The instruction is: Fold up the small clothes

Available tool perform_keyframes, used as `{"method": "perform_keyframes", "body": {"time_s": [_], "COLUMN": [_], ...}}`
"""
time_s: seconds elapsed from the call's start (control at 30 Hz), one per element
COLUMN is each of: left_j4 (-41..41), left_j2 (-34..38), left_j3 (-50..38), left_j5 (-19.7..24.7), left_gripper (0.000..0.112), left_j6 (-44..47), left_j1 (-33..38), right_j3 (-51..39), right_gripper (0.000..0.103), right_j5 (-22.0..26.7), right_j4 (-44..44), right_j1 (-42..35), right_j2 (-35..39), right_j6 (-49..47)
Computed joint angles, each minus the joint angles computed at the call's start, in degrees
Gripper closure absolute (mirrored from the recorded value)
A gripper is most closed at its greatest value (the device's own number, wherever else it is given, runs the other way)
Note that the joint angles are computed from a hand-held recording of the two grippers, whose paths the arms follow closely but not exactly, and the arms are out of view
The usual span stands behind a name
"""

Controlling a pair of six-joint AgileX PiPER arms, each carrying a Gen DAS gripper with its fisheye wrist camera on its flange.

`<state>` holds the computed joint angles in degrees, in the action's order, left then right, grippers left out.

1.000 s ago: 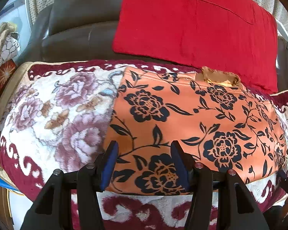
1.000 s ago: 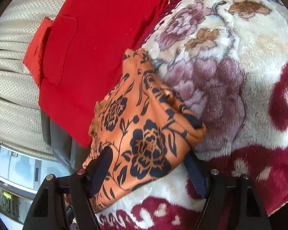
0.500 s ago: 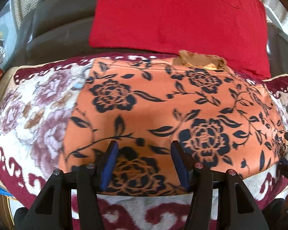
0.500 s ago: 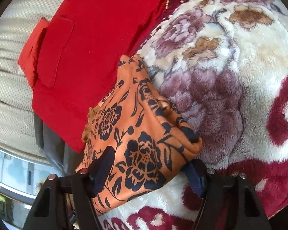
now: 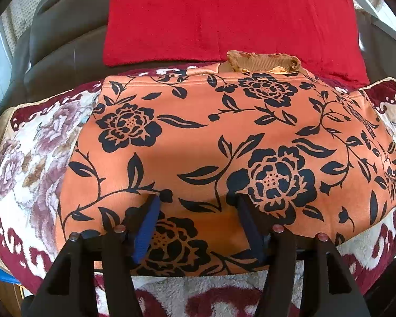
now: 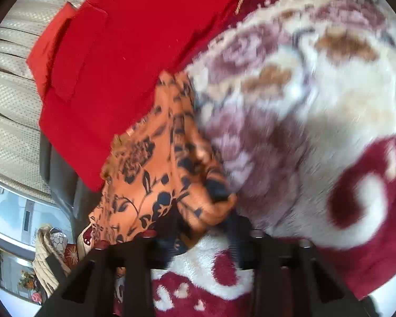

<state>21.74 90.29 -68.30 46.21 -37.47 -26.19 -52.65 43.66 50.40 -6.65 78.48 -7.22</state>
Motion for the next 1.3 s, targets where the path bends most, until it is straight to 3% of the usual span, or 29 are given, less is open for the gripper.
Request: {"method": "perform_keyframes", "body": {"time_s": [0.03,0.13,0.2,0.33,0.37,0.4,0.47,0.57,0.67,0.7,0.73,0.87,1.0,1.07,1.2,1.3], "left_j4": [0.47,2.99,2.95,1.62,1.58,1.34,1.25,2.58,1.66,1.27,1.14,0.46,-5.01,-3.40,-0.39,-1.83], "left_j2": [0.08,0.55,0.59,0.26,0.20,-0.03,-0.37,-0.39,-0.65,-0.72,-0.70,-0.16,-2.74,-5.61,-9.80,-9.88], "left_j3": [0.18,0.41,0.44,0.63,0.75,1.11,1.83,2.36,2.57,2.53,2.42,0.94,0.14,1.63,4.85,6.18], "left_j5": [-0.21,-0.13,-0.27,-0.90,-1.07,-1.54,-2.59,-2.78,-3.10,-3.10,-2.94,-1.27,0.66,1.17,2.89,3.17], "left_gripper": [0.046,0.044,0.044,0.043,0.043,0.043,0.042,0.042,0.042,0.041,0.041,0.041,0.041,0.041,0.041,0.041], "left_j6": [-0.37,-2.32,-1.96,-0.43,-0.18,0.36,0.41,-0.69,0.37,0.60,0.58,0.83,3.35,1.30,-0.09,1.11], "left_j1": [-0.13,-1.44,-1.38,-0.66,-0.64,-0.44,-0.22,-0.82,-0.46,-0.31,-0.29,-0.36,2.08,2.86,6.11,9.59], "right_j3": [-1.36,-10.19,-21.65,-44.56,-50.29,-55.52,-61.68,-59.85,-53.70,-52.03,-50.40,-38.20,-26.49,-19.86,-10.48,-7.01], "right_gripper": [0.027,0.027,0.027,0.030,0.037,0.090,0.092,0.089,0.067,0.052,0.046,0.046,0.032,0.032,0.036,0.030], "right_j5": [0.02,2.36,8.46,13.92,15.76,19.28,20.95,16.97,12.60,11.85,11.45,6.01,4.27,4.76,1.03,-1.72], "right_j4": [-1.93,-1.47,-1.98,-10.17,-11.03,-10.66,-15.07,-21.22,-18.97,-21.81,-24.45,-23.60,-7.58,-2.32,-2.04,-1.80], "right_j1": [-0.71,-1.62,-1.57,2.08,2.74,2.53,4.61,5.98,5.68,6.28,6.70,8.17,7.84,8.63,7.85,8.65], "right_j2": [-0.55,5.51,15.32,34.20,38.58,41.56,43.41,42.59,40.02,38.16,36.22,23.07,13.63,11.55,7.92,1.80], "right_j6": [0.82,-3.28,-4.09,2.27,3.56,4.03,7.04,12.67,12.39,13.82,15.68,15.31,3.48,0.24,3.59,4.17]}}
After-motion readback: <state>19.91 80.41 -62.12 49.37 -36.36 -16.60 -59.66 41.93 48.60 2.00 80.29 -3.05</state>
